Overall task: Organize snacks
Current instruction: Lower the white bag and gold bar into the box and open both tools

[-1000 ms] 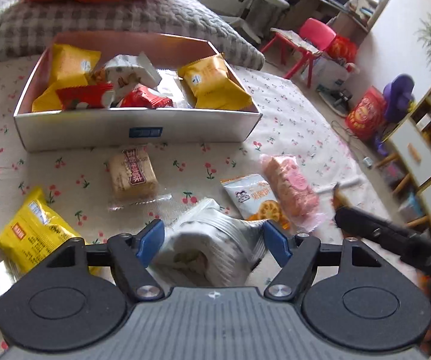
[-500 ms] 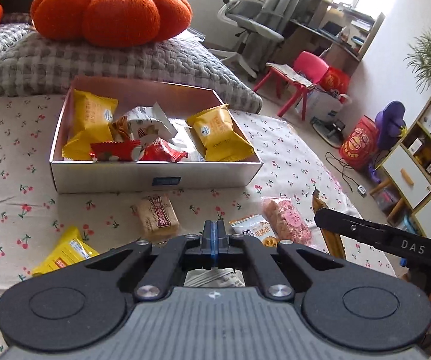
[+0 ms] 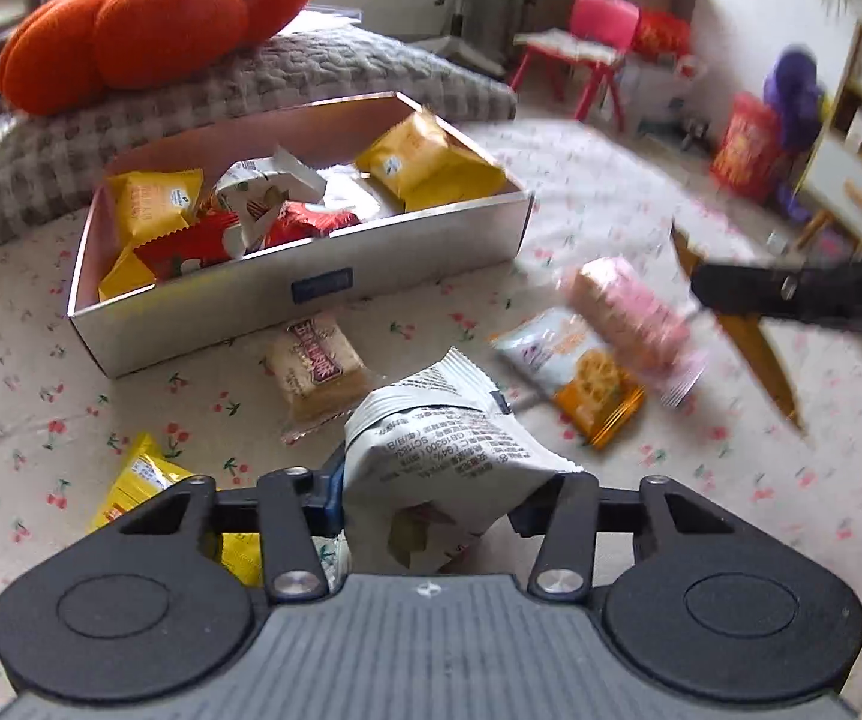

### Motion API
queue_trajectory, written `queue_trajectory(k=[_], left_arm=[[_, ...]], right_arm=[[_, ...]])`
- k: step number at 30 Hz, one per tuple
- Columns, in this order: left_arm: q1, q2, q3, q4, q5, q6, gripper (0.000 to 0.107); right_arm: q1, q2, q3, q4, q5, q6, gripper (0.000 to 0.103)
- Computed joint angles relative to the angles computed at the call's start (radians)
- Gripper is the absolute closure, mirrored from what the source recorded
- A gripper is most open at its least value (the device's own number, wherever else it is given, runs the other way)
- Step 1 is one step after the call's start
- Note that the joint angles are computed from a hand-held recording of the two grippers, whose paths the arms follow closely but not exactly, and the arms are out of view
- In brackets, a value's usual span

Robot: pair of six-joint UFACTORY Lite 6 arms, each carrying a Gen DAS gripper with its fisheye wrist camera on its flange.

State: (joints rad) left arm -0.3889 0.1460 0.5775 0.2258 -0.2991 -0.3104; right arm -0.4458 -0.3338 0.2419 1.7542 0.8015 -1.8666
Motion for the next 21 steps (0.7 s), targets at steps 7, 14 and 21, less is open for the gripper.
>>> queue_trajectory(k=[7, 14, 21], left_arm=[[0.103, -0.222, -0.090, 0.150, -0.019, -0.133, 0.066], [0.160, -0.048, 0.173, 0.217, 0.032, -0.193, 0.066], [0.133, 0.285, 0.497, 0.066, 0.114, -0.040, 0.065]], right_arm=[[0.055, 0.037, 0.036, 0.045, -0.012, -0.019, 0.076], [0.275, 0.218, 0.252, 0.197, -0.096, -0.031, 0.076], [0.462, 0.623, 0.720, 0.212, -0.251, 0.145, 0.075]])
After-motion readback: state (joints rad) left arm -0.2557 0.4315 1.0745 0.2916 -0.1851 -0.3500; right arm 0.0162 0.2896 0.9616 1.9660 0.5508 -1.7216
